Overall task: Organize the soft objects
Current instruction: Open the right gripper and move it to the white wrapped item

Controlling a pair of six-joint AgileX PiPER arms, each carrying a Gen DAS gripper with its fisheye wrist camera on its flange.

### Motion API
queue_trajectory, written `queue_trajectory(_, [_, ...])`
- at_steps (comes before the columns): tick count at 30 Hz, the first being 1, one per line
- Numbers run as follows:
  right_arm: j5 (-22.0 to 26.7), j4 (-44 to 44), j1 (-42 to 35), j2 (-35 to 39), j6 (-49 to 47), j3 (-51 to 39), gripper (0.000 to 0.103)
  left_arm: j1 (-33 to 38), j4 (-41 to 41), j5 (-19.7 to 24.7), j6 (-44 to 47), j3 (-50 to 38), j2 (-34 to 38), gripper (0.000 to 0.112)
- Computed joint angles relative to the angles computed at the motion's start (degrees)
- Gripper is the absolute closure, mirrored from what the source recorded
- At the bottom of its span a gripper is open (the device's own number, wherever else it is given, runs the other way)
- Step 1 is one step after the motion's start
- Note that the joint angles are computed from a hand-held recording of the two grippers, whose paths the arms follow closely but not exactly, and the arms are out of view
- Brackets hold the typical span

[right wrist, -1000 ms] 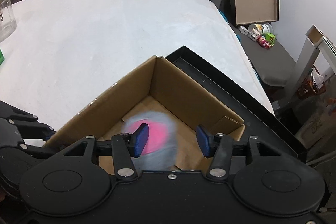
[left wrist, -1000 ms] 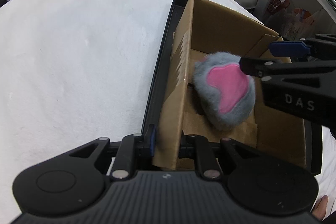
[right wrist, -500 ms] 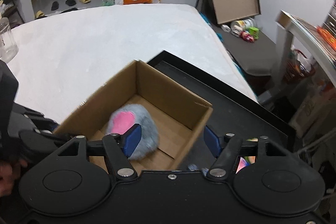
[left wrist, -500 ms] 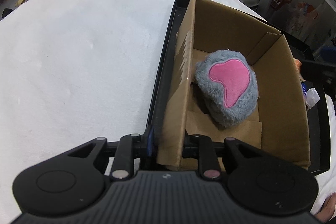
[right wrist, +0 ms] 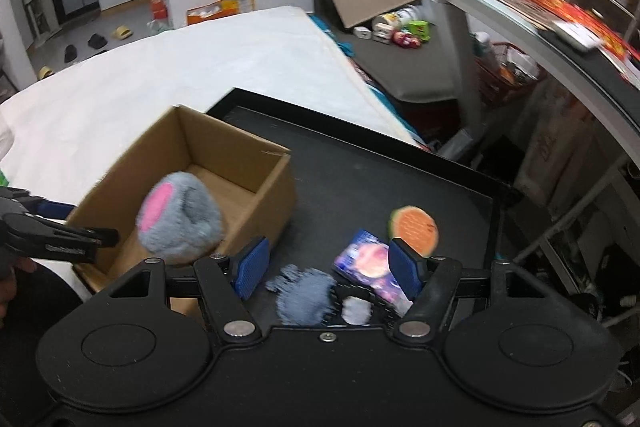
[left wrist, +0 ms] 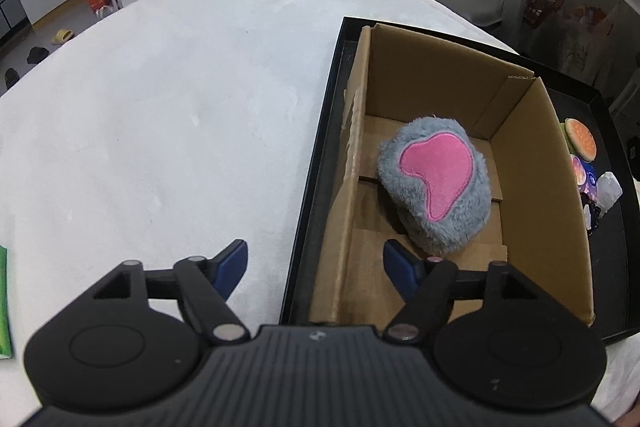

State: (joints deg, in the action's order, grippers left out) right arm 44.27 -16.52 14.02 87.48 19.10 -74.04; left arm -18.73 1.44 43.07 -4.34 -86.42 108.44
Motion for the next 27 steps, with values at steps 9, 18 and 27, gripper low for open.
queue_trajectory(9, [-7.8, 5.1, -8.5, -3.6, -1.8, 9.3, 0.027, -4.3, 10.5, 3.6, -6.4, -2.5, 0.3, 0.020])
queue_trajectory(18, [-13.5, 14.8, -17.6, -2.8, -10.2, 14.9, 0.027, -7.9, 15.6, 9.4, -9.6, -8.2, 2.9, 0.019])
queue_trajectory(27, [-16.0, 31.2, -24.1, 0.6, -25.4, 16.1, 0.027, -11.0, 19.3, 15.0, -12.3, -15.3, 6.7, 0.018])
